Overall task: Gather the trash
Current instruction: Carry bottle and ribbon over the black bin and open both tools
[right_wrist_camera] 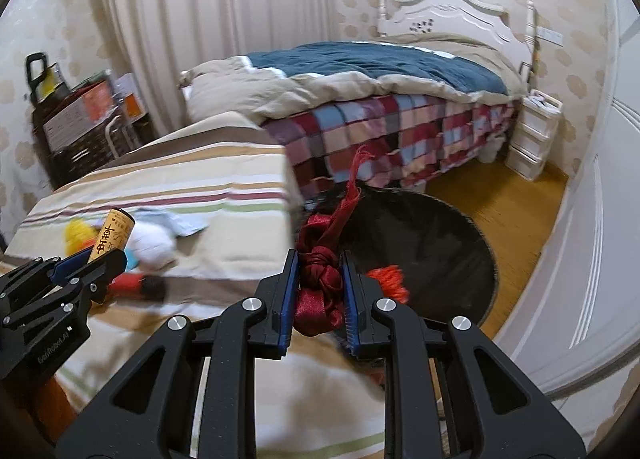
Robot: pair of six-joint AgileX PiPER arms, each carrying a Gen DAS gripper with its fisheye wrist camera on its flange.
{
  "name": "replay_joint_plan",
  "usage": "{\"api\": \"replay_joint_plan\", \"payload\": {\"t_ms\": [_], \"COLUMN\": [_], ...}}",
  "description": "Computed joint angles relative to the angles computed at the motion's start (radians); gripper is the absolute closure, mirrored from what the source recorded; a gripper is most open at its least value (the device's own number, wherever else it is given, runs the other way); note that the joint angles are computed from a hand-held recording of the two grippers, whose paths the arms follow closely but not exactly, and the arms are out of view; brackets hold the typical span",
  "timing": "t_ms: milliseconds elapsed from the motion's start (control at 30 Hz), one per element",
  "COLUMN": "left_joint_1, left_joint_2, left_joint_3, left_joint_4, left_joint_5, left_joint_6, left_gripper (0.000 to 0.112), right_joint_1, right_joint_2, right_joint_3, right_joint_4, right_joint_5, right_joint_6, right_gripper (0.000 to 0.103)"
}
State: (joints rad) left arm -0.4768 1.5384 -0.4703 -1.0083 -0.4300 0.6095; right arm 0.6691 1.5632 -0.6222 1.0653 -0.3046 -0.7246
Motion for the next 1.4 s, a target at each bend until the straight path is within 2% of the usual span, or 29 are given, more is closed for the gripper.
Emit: {"api": "replay_joint_plan", "payload": {"t_ms": [167, 433, 733, 967, 1033, 1100, 1200, 1400], "left_joint_1": [0.002, -0.017, -0.042, -0.047, -0.05, -0.054, -0.063, -0.069], "left_joint_2": [0.142, 0.309, 0.43, 0.463, 0.468, 0.467, 0.454, 0.438], "left_joint_3": [-0.151, -0.38, -0.543, -0.596, -0.606, -0.606, -0.582, -0.563], "left_joint_4": [-0.003, -0.172, -0.424, -0.557, -0.589, -0.586, -0.512, -0.499], "left_joint_5": [0.039, 0.084, 0.099, 0.106, 0.103, 0.089, 0.065, 0.041], "left_joint_6": [0.028, 0.235, 0.518, 0.651, 0.685, 0.675, 0.582, 0.563], "left_gripper": [0.083, 0.083, 0.083, 0.083, 0.076, 0.052, 0.04, 0.034], "right_joint_1": [-0.125, -0.254, -0.331, -0.364, -0.369, -0.369, -0.372, -0.369], "right_joint_2": [0.063, 0.177, 0.248, 0.255, 0.255, 0.253, 0.241, 0.215], "right_joint_3": [-0.035, -0.113, -0.168, -0.169, -0.172, -0.171, -0.155, -0.136], "right_joint_4": [-0.258, -0.572, -0.725, -0.819, -0.815, -0.773, -0.757, -0.636], "right_joint_5": [0.034, 0.075, 0.091, 0.092, 0.094, 0.088, 0.072, 0.061], "right_joint_6": [0.197, 0.456, 0.578, 0.663, 0.657, 0.623, 0.62, 0.515], "right_gripper": [0.083, 0.083, 0.083, 0.082, 0.08, 0.074, 0.063, 0.056]}}
